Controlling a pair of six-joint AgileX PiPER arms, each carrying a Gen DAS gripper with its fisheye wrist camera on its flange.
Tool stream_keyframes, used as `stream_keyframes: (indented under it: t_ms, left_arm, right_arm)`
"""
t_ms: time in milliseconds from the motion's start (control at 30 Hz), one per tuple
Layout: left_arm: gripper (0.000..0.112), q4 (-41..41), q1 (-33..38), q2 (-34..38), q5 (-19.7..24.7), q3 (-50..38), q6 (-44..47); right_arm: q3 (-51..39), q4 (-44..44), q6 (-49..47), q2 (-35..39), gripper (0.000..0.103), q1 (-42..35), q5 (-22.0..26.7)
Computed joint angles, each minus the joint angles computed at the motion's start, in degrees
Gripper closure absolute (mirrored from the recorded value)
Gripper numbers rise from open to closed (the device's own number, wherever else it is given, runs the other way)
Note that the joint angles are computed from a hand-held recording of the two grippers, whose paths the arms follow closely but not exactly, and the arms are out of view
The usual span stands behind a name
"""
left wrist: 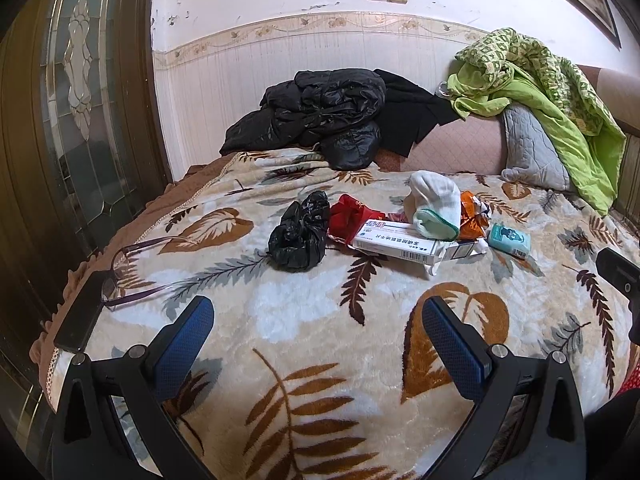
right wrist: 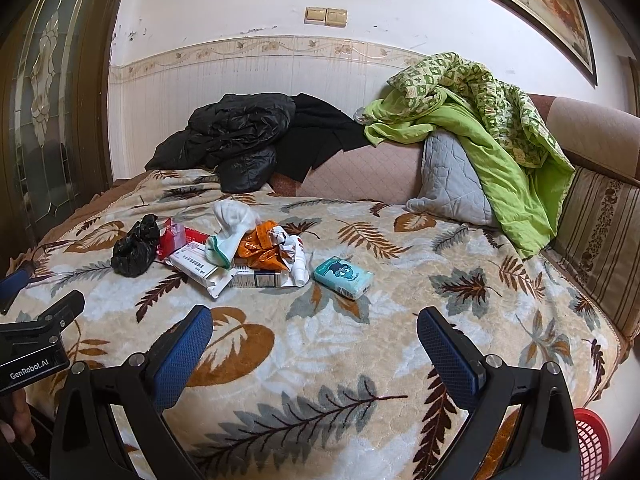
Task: Collect trash
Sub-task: 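Move both tools toward the scattered trash on the bed, then grasp the black plastic bag with the left tool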
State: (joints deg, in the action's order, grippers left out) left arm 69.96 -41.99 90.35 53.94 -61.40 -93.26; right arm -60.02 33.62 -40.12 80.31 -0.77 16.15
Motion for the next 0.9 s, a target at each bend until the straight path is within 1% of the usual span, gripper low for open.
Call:
stream_keyframes:
  t_ms: [267, 333, 667, 833, 900]
  left_arm:
    - [0.009, -0.23, 0.27, -0.22, -0.19, -0.08, 0.47]
    - [0.009, -0.26, 0.24, -0.18, -0.23, 0.05, 0.28]
    - [0.009, -1.37, -0.11, 0.37, -0.56, 0.33, -0.35]
    - [0.009, -3.47, 1.19, -0.12, -1.88, -0.32, 1.35]
    - [0.009, -5.53, 2.84, -0.56, -3.59, -0.82, 3.49]
  right_arm:
    - [-0.05, -0.56, 0.58, 0.03, 0.0, 0.18, -0.09]
    - [0.12, 0.46, -0.52, 0.01, 0.0, -0.13, 0.04]
    - [-0.14, -1.13, 1.14, 0.14, 0.0, 0.19, 0.04]
    - [0.71, 2.89, -3.26, -0.04, 0.0, -1.36, 0.77]
    - [-0.25, 1.96, -2.32, 0.63, 0.0, -1.68, 1.72]
